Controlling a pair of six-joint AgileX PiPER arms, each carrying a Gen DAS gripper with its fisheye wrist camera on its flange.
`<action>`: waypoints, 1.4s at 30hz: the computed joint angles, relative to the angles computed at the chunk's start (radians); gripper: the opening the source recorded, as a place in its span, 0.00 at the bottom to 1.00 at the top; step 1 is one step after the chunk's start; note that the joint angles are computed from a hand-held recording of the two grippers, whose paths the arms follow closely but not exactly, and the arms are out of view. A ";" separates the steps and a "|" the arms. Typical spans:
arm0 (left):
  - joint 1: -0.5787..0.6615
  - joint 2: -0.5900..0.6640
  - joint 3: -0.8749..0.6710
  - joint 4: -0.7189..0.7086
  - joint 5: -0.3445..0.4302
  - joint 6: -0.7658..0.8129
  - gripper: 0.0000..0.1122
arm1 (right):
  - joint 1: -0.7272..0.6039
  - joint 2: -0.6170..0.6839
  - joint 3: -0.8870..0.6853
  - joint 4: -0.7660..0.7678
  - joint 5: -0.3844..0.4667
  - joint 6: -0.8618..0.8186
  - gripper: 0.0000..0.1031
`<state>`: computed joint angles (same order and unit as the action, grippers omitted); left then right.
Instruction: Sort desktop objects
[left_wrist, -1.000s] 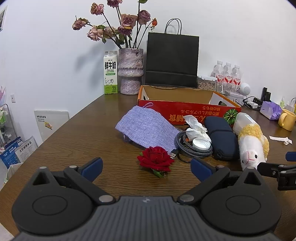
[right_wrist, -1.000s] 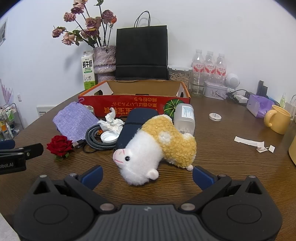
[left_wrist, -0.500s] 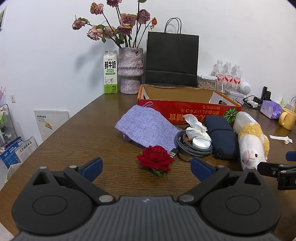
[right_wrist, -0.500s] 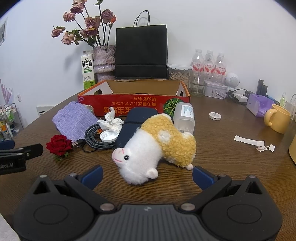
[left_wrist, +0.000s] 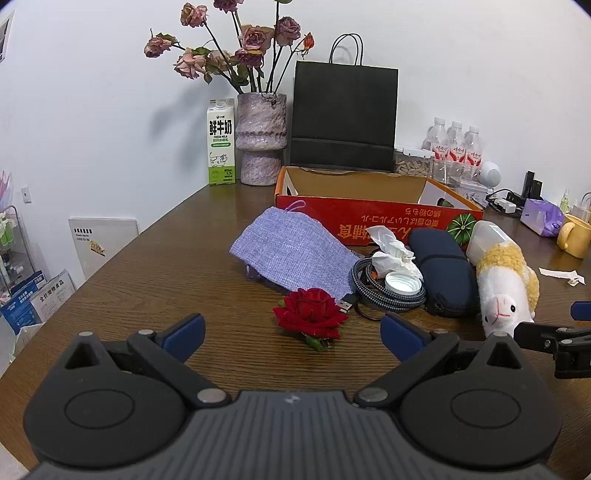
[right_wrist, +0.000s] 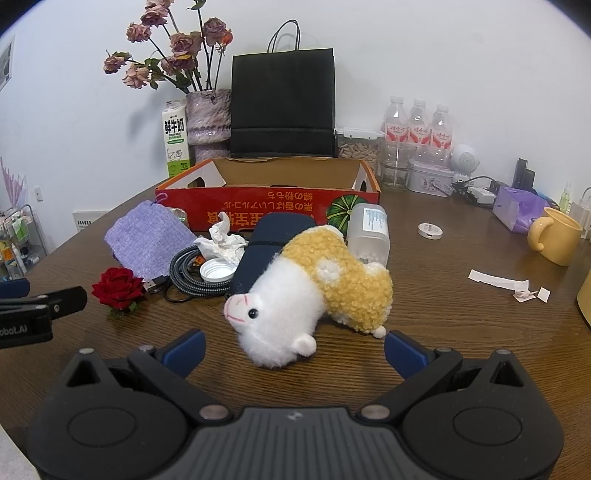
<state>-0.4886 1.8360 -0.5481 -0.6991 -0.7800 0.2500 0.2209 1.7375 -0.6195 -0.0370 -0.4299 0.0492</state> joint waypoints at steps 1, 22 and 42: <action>0.000 0.000 0.000 0.000 0.000 0.000 0.92 | 0.000 0.002 0.000 0.000 -0.002 0.000 1.00; 0.008 -0.010 -0.021 -0.003 0.042 0.030 0.92 | 0.017 0.008 -0.003 0.005 -0.016 -0.025 1.00; 0.035 0.015 -0.060 0.000 0.084 0.040 0.92 | 0.000 0.047 -0.032 -0.065 -0.010 0.041 1.00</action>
